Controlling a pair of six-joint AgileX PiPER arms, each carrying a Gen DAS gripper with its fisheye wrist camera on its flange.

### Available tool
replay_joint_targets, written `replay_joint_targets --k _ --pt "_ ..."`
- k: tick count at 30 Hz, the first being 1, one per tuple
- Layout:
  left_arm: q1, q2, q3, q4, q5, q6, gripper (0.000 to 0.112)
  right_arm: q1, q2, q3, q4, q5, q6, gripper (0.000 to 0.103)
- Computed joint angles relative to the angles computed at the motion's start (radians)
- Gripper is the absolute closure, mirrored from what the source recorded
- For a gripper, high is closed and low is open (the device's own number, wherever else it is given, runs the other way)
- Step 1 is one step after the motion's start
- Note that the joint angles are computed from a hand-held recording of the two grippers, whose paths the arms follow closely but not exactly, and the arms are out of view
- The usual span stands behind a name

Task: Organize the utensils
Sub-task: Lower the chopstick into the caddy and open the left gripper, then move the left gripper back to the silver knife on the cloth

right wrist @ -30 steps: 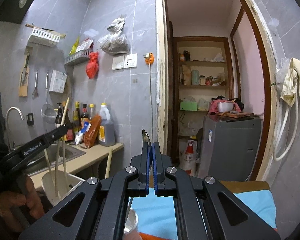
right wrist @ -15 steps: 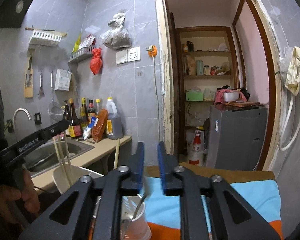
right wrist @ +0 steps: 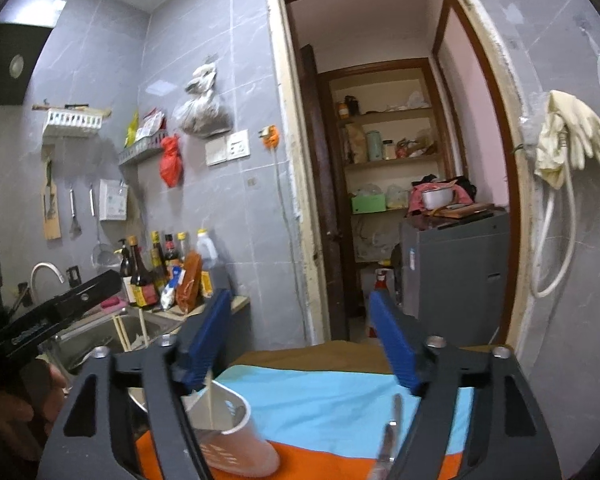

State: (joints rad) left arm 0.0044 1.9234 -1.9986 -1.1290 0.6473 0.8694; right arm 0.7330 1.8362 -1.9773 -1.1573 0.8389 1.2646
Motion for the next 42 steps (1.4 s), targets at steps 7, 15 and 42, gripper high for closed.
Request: replay_joint_targets --k 7,15,42 --pt "-0.104 -0.172 0.205 0.081 -0.12 0.016 0.015 -0.004 -0.172 0.196 -0.043 0.022 0.053 0.0" --pt "-0.217 -0.329 0.456 0.165 -0.202 -0.027 0.015 -0.025 -0.351 0.422 -0.037 0.04 0.069 0.0" --pt "-0.482 -0.018 0.317 0.837 -0.042 -0.607 0.036 -0.358 -0.42 0.767 0.706 -0.218 -0.386 0.042"
